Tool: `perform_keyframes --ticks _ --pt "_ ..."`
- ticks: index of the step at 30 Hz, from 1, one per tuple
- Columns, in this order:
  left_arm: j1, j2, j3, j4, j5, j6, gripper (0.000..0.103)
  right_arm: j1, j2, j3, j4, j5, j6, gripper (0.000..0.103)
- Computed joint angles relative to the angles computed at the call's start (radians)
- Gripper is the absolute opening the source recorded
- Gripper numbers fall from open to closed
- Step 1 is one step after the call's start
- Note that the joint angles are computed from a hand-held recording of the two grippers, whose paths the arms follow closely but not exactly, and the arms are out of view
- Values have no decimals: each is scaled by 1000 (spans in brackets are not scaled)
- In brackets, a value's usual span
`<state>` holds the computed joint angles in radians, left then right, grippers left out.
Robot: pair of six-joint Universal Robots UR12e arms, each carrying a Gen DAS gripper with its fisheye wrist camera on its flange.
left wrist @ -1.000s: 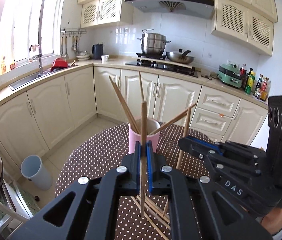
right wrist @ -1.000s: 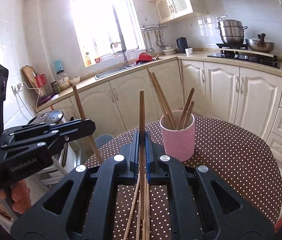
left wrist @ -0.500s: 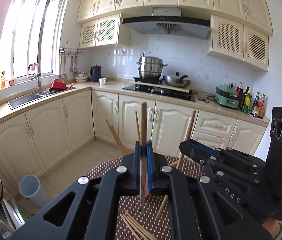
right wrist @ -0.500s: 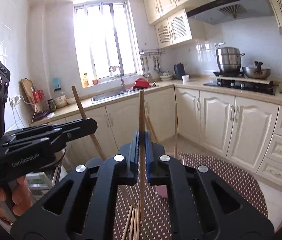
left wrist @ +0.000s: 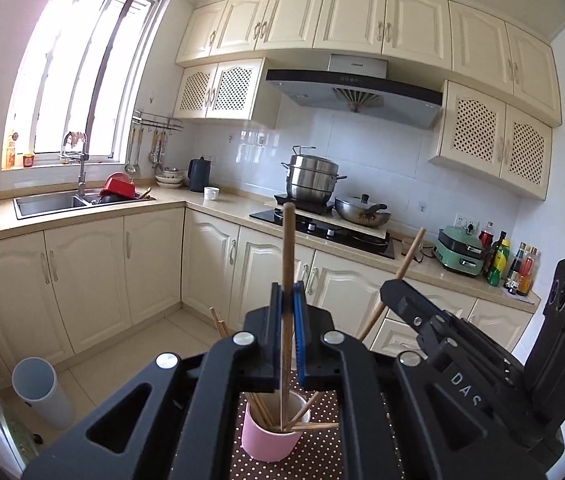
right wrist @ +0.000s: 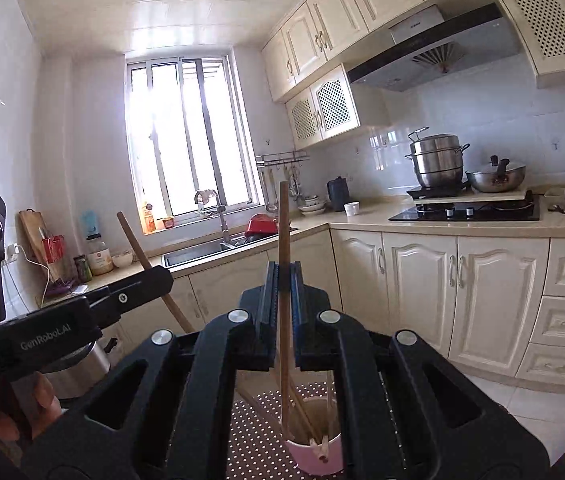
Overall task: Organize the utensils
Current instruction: 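Lift both held chopsticks and carry them above the pink cup, then open the left gripper over the cup while the right gripper drops its chopstick in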
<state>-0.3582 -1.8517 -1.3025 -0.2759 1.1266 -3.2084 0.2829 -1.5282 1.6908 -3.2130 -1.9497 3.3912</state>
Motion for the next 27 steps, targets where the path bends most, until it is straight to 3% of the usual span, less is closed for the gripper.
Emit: perform_keyframes --ticks 14,27 --pt "-27 -49 -7 -50 50 91 6 -20 16 39 -34 -76 -20 6" --pt "-46 -54 -32 -112 106 185 6 -26 1 76 25 -41 -13 6"
